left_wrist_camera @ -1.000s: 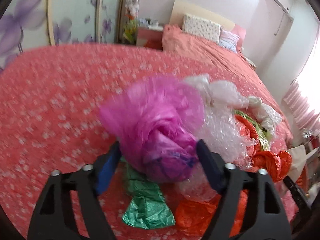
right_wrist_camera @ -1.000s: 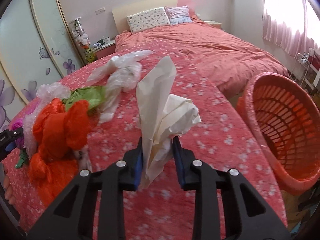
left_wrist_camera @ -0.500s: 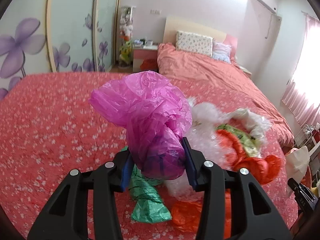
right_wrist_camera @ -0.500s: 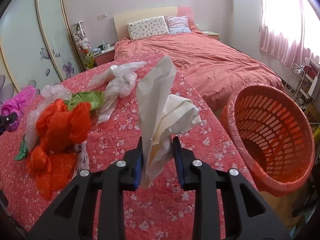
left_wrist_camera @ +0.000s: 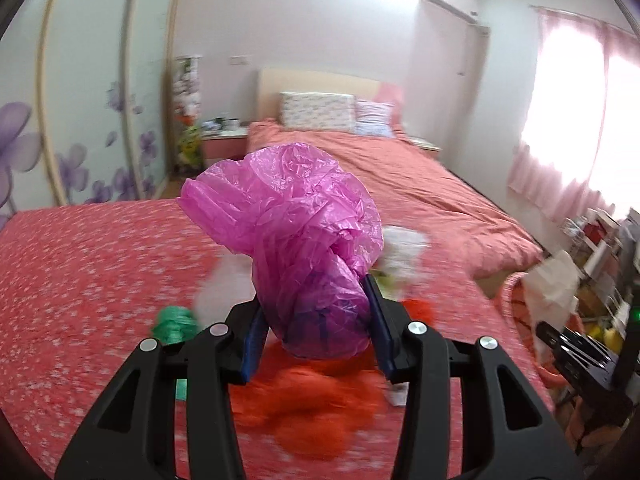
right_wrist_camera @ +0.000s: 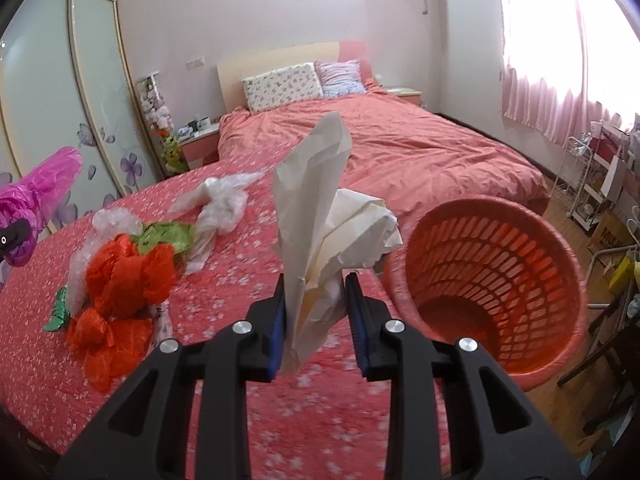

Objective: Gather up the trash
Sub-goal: 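Carry both held items over the orange basket and open both tools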

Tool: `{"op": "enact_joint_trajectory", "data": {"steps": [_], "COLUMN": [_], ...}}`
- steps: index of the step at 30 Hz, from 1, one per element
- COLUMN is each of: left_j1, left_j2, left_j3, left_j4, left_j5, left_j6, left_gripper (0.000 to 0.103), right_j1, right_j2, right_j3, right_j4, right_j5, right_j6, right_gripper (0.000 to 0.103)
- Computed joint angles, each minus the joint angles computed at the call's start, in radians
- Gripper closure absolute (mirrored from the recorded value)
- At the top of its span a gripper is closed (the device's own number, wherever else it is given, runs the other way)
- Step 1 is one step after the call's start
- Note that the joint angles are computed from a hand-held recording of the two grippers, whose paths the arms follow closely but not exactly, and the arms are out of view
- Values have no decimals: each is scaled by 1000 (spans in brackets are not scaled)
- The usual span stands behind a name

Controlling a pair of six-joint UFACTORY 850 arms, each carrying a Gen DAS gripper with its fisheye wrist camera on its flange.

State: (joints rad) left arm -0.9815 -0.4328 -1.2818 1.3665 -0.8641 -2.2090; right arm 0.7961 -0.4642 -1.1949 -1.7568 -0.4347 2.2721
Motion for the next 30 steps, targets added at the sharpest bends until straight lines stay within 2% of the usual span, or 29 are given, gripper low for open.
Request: {"op": "enact_joint_trajectory", "data": {"steps": [7,15,20,24,30], "left_j1": [-13,-9,10,17,20], "left_j2": [-109,-303,-414,-500,-590], "left_j3": [-140,-395,-556,-687,-826], "left_j4": [81,93,11,-124,-323], "left_j5": [147,306,409,472,498], "left_j6": [15,110,250,424,651], "left_gripper": [58,58,58,58,58], "right_j1": [-39,-130,-179,-205,-245], "right_j2": [88,158,162,153,144], "right_j3": [98,193,218,224,236], "right_j4": [-53,-117,-148,-175,-241], "right_j5": [-71,-79,-64,-56,-36], "right_j6": [64,179,226,255,321], "right_gripper": [75,75,75,75,75]}}
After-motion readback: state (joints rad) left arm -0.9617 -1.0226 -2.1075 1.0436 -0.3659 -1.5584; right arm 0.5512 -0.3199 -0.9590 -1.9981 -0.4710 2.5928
